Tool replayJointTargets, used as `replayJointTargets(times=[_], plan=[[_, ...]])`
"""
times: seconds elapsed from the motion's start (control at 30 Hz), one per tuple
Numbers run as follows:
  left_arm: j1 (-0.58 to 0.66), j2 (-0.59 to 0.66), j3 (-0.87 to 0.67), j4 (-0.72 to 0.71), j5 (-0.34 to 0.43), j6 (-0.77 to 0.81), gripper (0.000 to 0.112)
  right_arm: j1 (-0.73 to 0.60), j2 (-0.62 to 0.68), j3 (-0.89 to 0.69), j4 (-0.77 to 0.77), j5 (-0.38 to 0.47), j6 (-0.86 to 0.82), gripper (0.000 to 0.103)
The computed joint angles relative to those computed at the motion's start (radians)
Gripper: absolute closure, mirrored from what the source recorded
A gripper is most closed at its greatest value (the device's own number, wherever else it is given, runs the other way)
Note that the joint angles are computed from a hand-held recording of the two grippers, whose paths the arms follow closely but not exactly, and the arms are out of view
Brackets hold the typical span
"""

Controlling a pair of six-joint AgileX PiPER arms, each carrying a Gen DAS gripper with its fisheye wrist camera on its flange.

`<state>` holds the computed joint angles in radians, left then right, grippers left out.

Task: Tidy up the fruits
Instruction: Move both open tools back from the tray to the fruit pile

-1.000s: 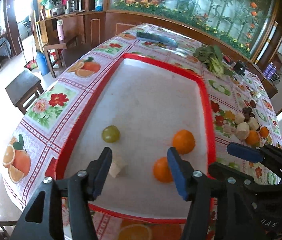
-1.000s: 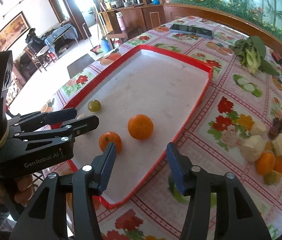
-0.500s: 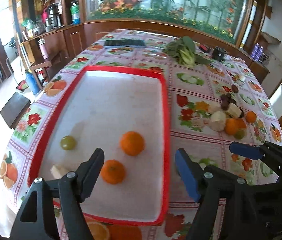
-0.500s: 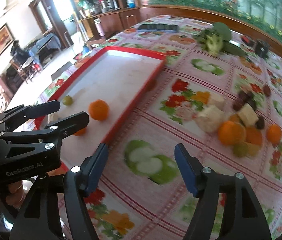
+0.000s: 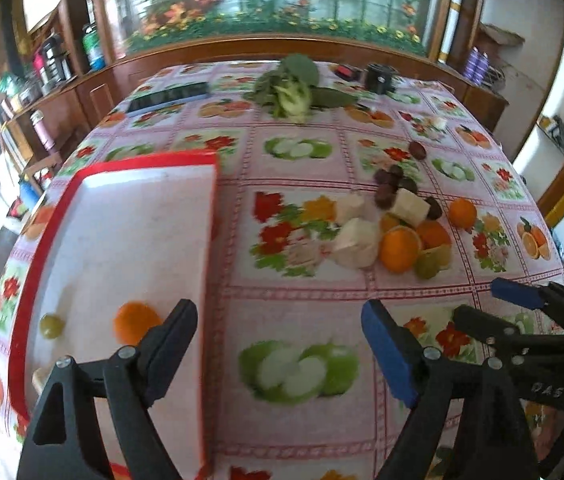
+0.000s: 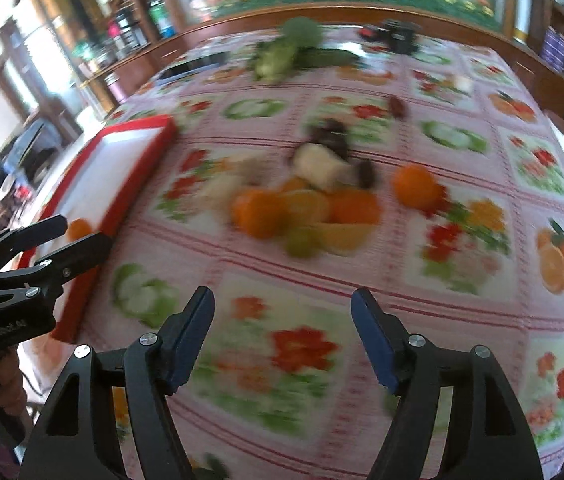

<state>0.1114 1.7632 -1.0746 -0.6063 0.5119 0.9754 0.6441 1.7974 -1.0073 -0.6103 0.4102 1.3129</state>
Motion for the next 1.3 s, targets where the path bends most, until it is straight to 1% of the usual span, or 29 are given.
replayJointTargets(times=[0.1,0.17,0.23,0.33,0.47,0.5,0.53,0.7,0.73,0.8,0.83,0.87,0.9,0.97,1.0,1.07,1.13,1.2,1.27,1.3], plan=[[-0.062,0.032,-0.023,0.053,-0.031,-0.058,0.026,-0.028,-0.033,0.059,-0.022,-0.024,0.04,0.032],[-0.096,0.061,-0.054,0.094,-0.021,-0.111,0.026,-0.04,-0.052,0.094,-0.041,-0.038,0.067,0.032],[-0.122,0.083,-0.076,0.1,-0.017,-0.133,0.026,-0.052,-0.063,0.119,-0.043,-0.058,0.071,0.032],[-0.157,0.108,-0.094,0.13,-0.054,-0.185,0.026,-0.068,-0.069,0.149,-0.039,-0.092,0.07,0.032],[-0.175,0.176,-0.165,0.172,-0.021,-0.269,0.026,-0.08,-0.07,0.166,-0.029,-0.12,0.061,0.032],[-0.173,0.188,-0.177,0.169,-0.015,-0.27,0.026,-0.083,-0.073,0.173,-0.028,-0.126,0.06,0.032],[-0.165,0.193,-0.18,0.125,-0.018,-0.239,0.026,-0.089,-0.075,0.179,-0.024,-0.134,0.058,0.032],[-0.131,0.253,-0.256,-0.007,0.067,-0.151,0.026,-0.106,-0.065,0.173,-0.003,-0.149,0.031,0.032],[-0.126,0.266,-0.274,-0.019,0.09,-0.15,0.026,-0.107,-0.063,0.17,-0.001,-0.149,0.029,0.032],[-0.11,0.288,-0.312,-0.036,0.171,-0.154,0.026,-0.111,-0.06,0.166,0.008,-0.154,0.018,0.032],[-0.104,0.287,-0.312,-0.035,0.192,-0.155,0.026,-0.112,-0.06,0.163,0.012,-0.154,0.011,0.032],[-0.101,0.277,-0.296,-0.036,0.193,-0.14,0.026,-0.113,-0.059,0.159,0.013,-0.154,0.007,0.032],[-0.101,0.263,-0.274,-0.034,0.181,-0.118,0.026,-0.111,-0.06,0.157,0.001,-0.154,0.015,0.032],[-0.106,0.226,-0.215,-0.024,0.127,-0.062,0.027,-0.112,-0.054,0.149,-0.029,-0.161,0.026,0.032],[-0.107,0.213,-0.198,-0.018,0.11,-0.043,0.027,-0.115,-0.047,0.14,-0.015,-0.17,0.0,0.032],[-0.106,0.195,-0.181,-0.014,0.091,-0.013,0.027,-0.124,-0.016,0.105,0.071,-0.193,-0.12,0.032],[-0.107,0.173,-0.159,-0.01,0.058,0.011,0.027,-0.122,0.019,0.061,0.091,-0.192,-0.178,0.032],[-0.102,0.162,-0.148,-0.02,0.04,0.049,0.026,-0.124,0.059,0.006,0.161,-0.189,-0.289,0.032],[-0.097,0.154,-0.142,-0.015,0.029,0.063,0.026,-0.129,0.087,-0.027,0.214,-0.199,-0.372,0.033],[-0.1,0.152,-0.137,0.003,0.006,0.051,0.026,-0.132,0.098,-0.041,0.251,-0.205,-0.423,0.034]])
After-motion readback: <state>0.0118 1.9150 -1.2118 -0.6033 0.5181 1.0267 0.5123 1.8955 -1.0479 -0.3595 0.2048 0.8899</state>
